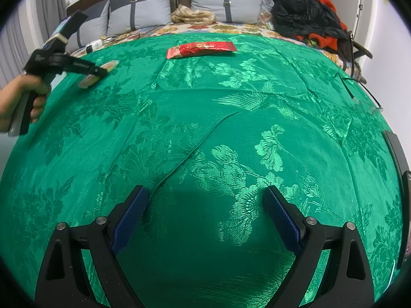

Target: Organize snacks

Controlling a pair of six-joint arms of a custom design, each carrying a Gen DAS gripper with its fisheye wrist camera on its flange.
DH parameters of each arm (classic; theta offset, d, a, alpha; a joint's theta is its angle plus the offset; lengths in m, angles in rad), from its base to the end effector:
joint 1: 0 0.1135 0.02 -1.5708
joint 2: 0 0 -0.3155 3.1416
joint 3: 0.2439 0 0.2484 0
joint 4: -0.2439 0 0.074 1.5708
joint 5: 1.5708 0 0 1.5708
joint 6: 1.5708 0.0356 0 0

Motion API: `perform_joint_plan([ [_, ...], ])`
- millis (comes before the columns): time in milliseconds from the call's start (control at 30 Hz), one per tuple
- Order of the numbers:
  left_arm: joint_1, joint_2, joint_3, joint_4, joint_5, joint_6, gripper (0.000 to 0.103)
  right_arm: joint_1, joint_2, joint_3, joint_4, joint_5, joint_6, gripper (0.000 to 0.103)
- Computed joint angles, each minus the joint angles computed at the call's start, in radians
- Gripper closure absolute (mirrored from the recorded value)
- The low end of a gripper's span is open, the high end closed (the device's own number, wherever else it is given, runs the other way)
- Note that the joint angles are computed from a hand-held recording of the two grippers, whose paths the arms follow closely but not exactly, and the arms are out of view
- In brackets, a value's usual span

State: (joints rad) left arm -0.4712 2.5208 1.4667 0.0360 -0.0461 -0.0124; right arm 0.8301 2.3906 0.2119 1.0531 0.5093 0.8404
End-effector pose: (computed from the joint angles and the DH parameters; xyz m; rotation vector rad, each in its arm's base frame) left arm 0.4511 -0.2280 0.0238 0.5729 2.5277 -0.1180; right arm 0.1528 0.1414 0.0018 0.1585 2.4733 -0.0169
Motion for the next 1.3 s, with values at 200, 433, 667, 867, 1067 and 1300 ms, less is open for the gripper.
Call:
perform_joint_plan([
  [200, 0.001, -0.159, -0.467, 0.322, -0.043, -0.127, 0.074, -0.001, 0.003, 0.001, 0.002, 0.000, -0.001, 0.008],
  [433, 0.015, -0.196, -0.796, 0.684, -0.057, -0.189, 0.074, 0.002, 0.006, 0.007, -0.006, 0.001, 0.000, 0.008],
  [667, -0.012, -0.162, -0.818, 0.784, -0.111, -0.185, 0.073, 0.001, 0.008, 0.005, 0.000, 0.000, -0.001, 0.008],
  [867, -0.008, -0.160, -0.817, 0.785, -0.110, -0.182, 0.072, 0.002, 0.007, 0.004, 0.000, 0.000, -0.001, 0.008],
  [1067, -0.008, -0.160, -0.818, 0.786, -0.110, -0.182, 0.072, 0.002, 0.007, 0.004, 0.000, 0.000, 0.000, 0.008],
  [1300, -0.009, -0.160, -0.820, 0.788, -0.108, -0.185, 0.072, 0.003, 0.006, 0.004, 0.000, 0.001, 0.000, 0.008],
])
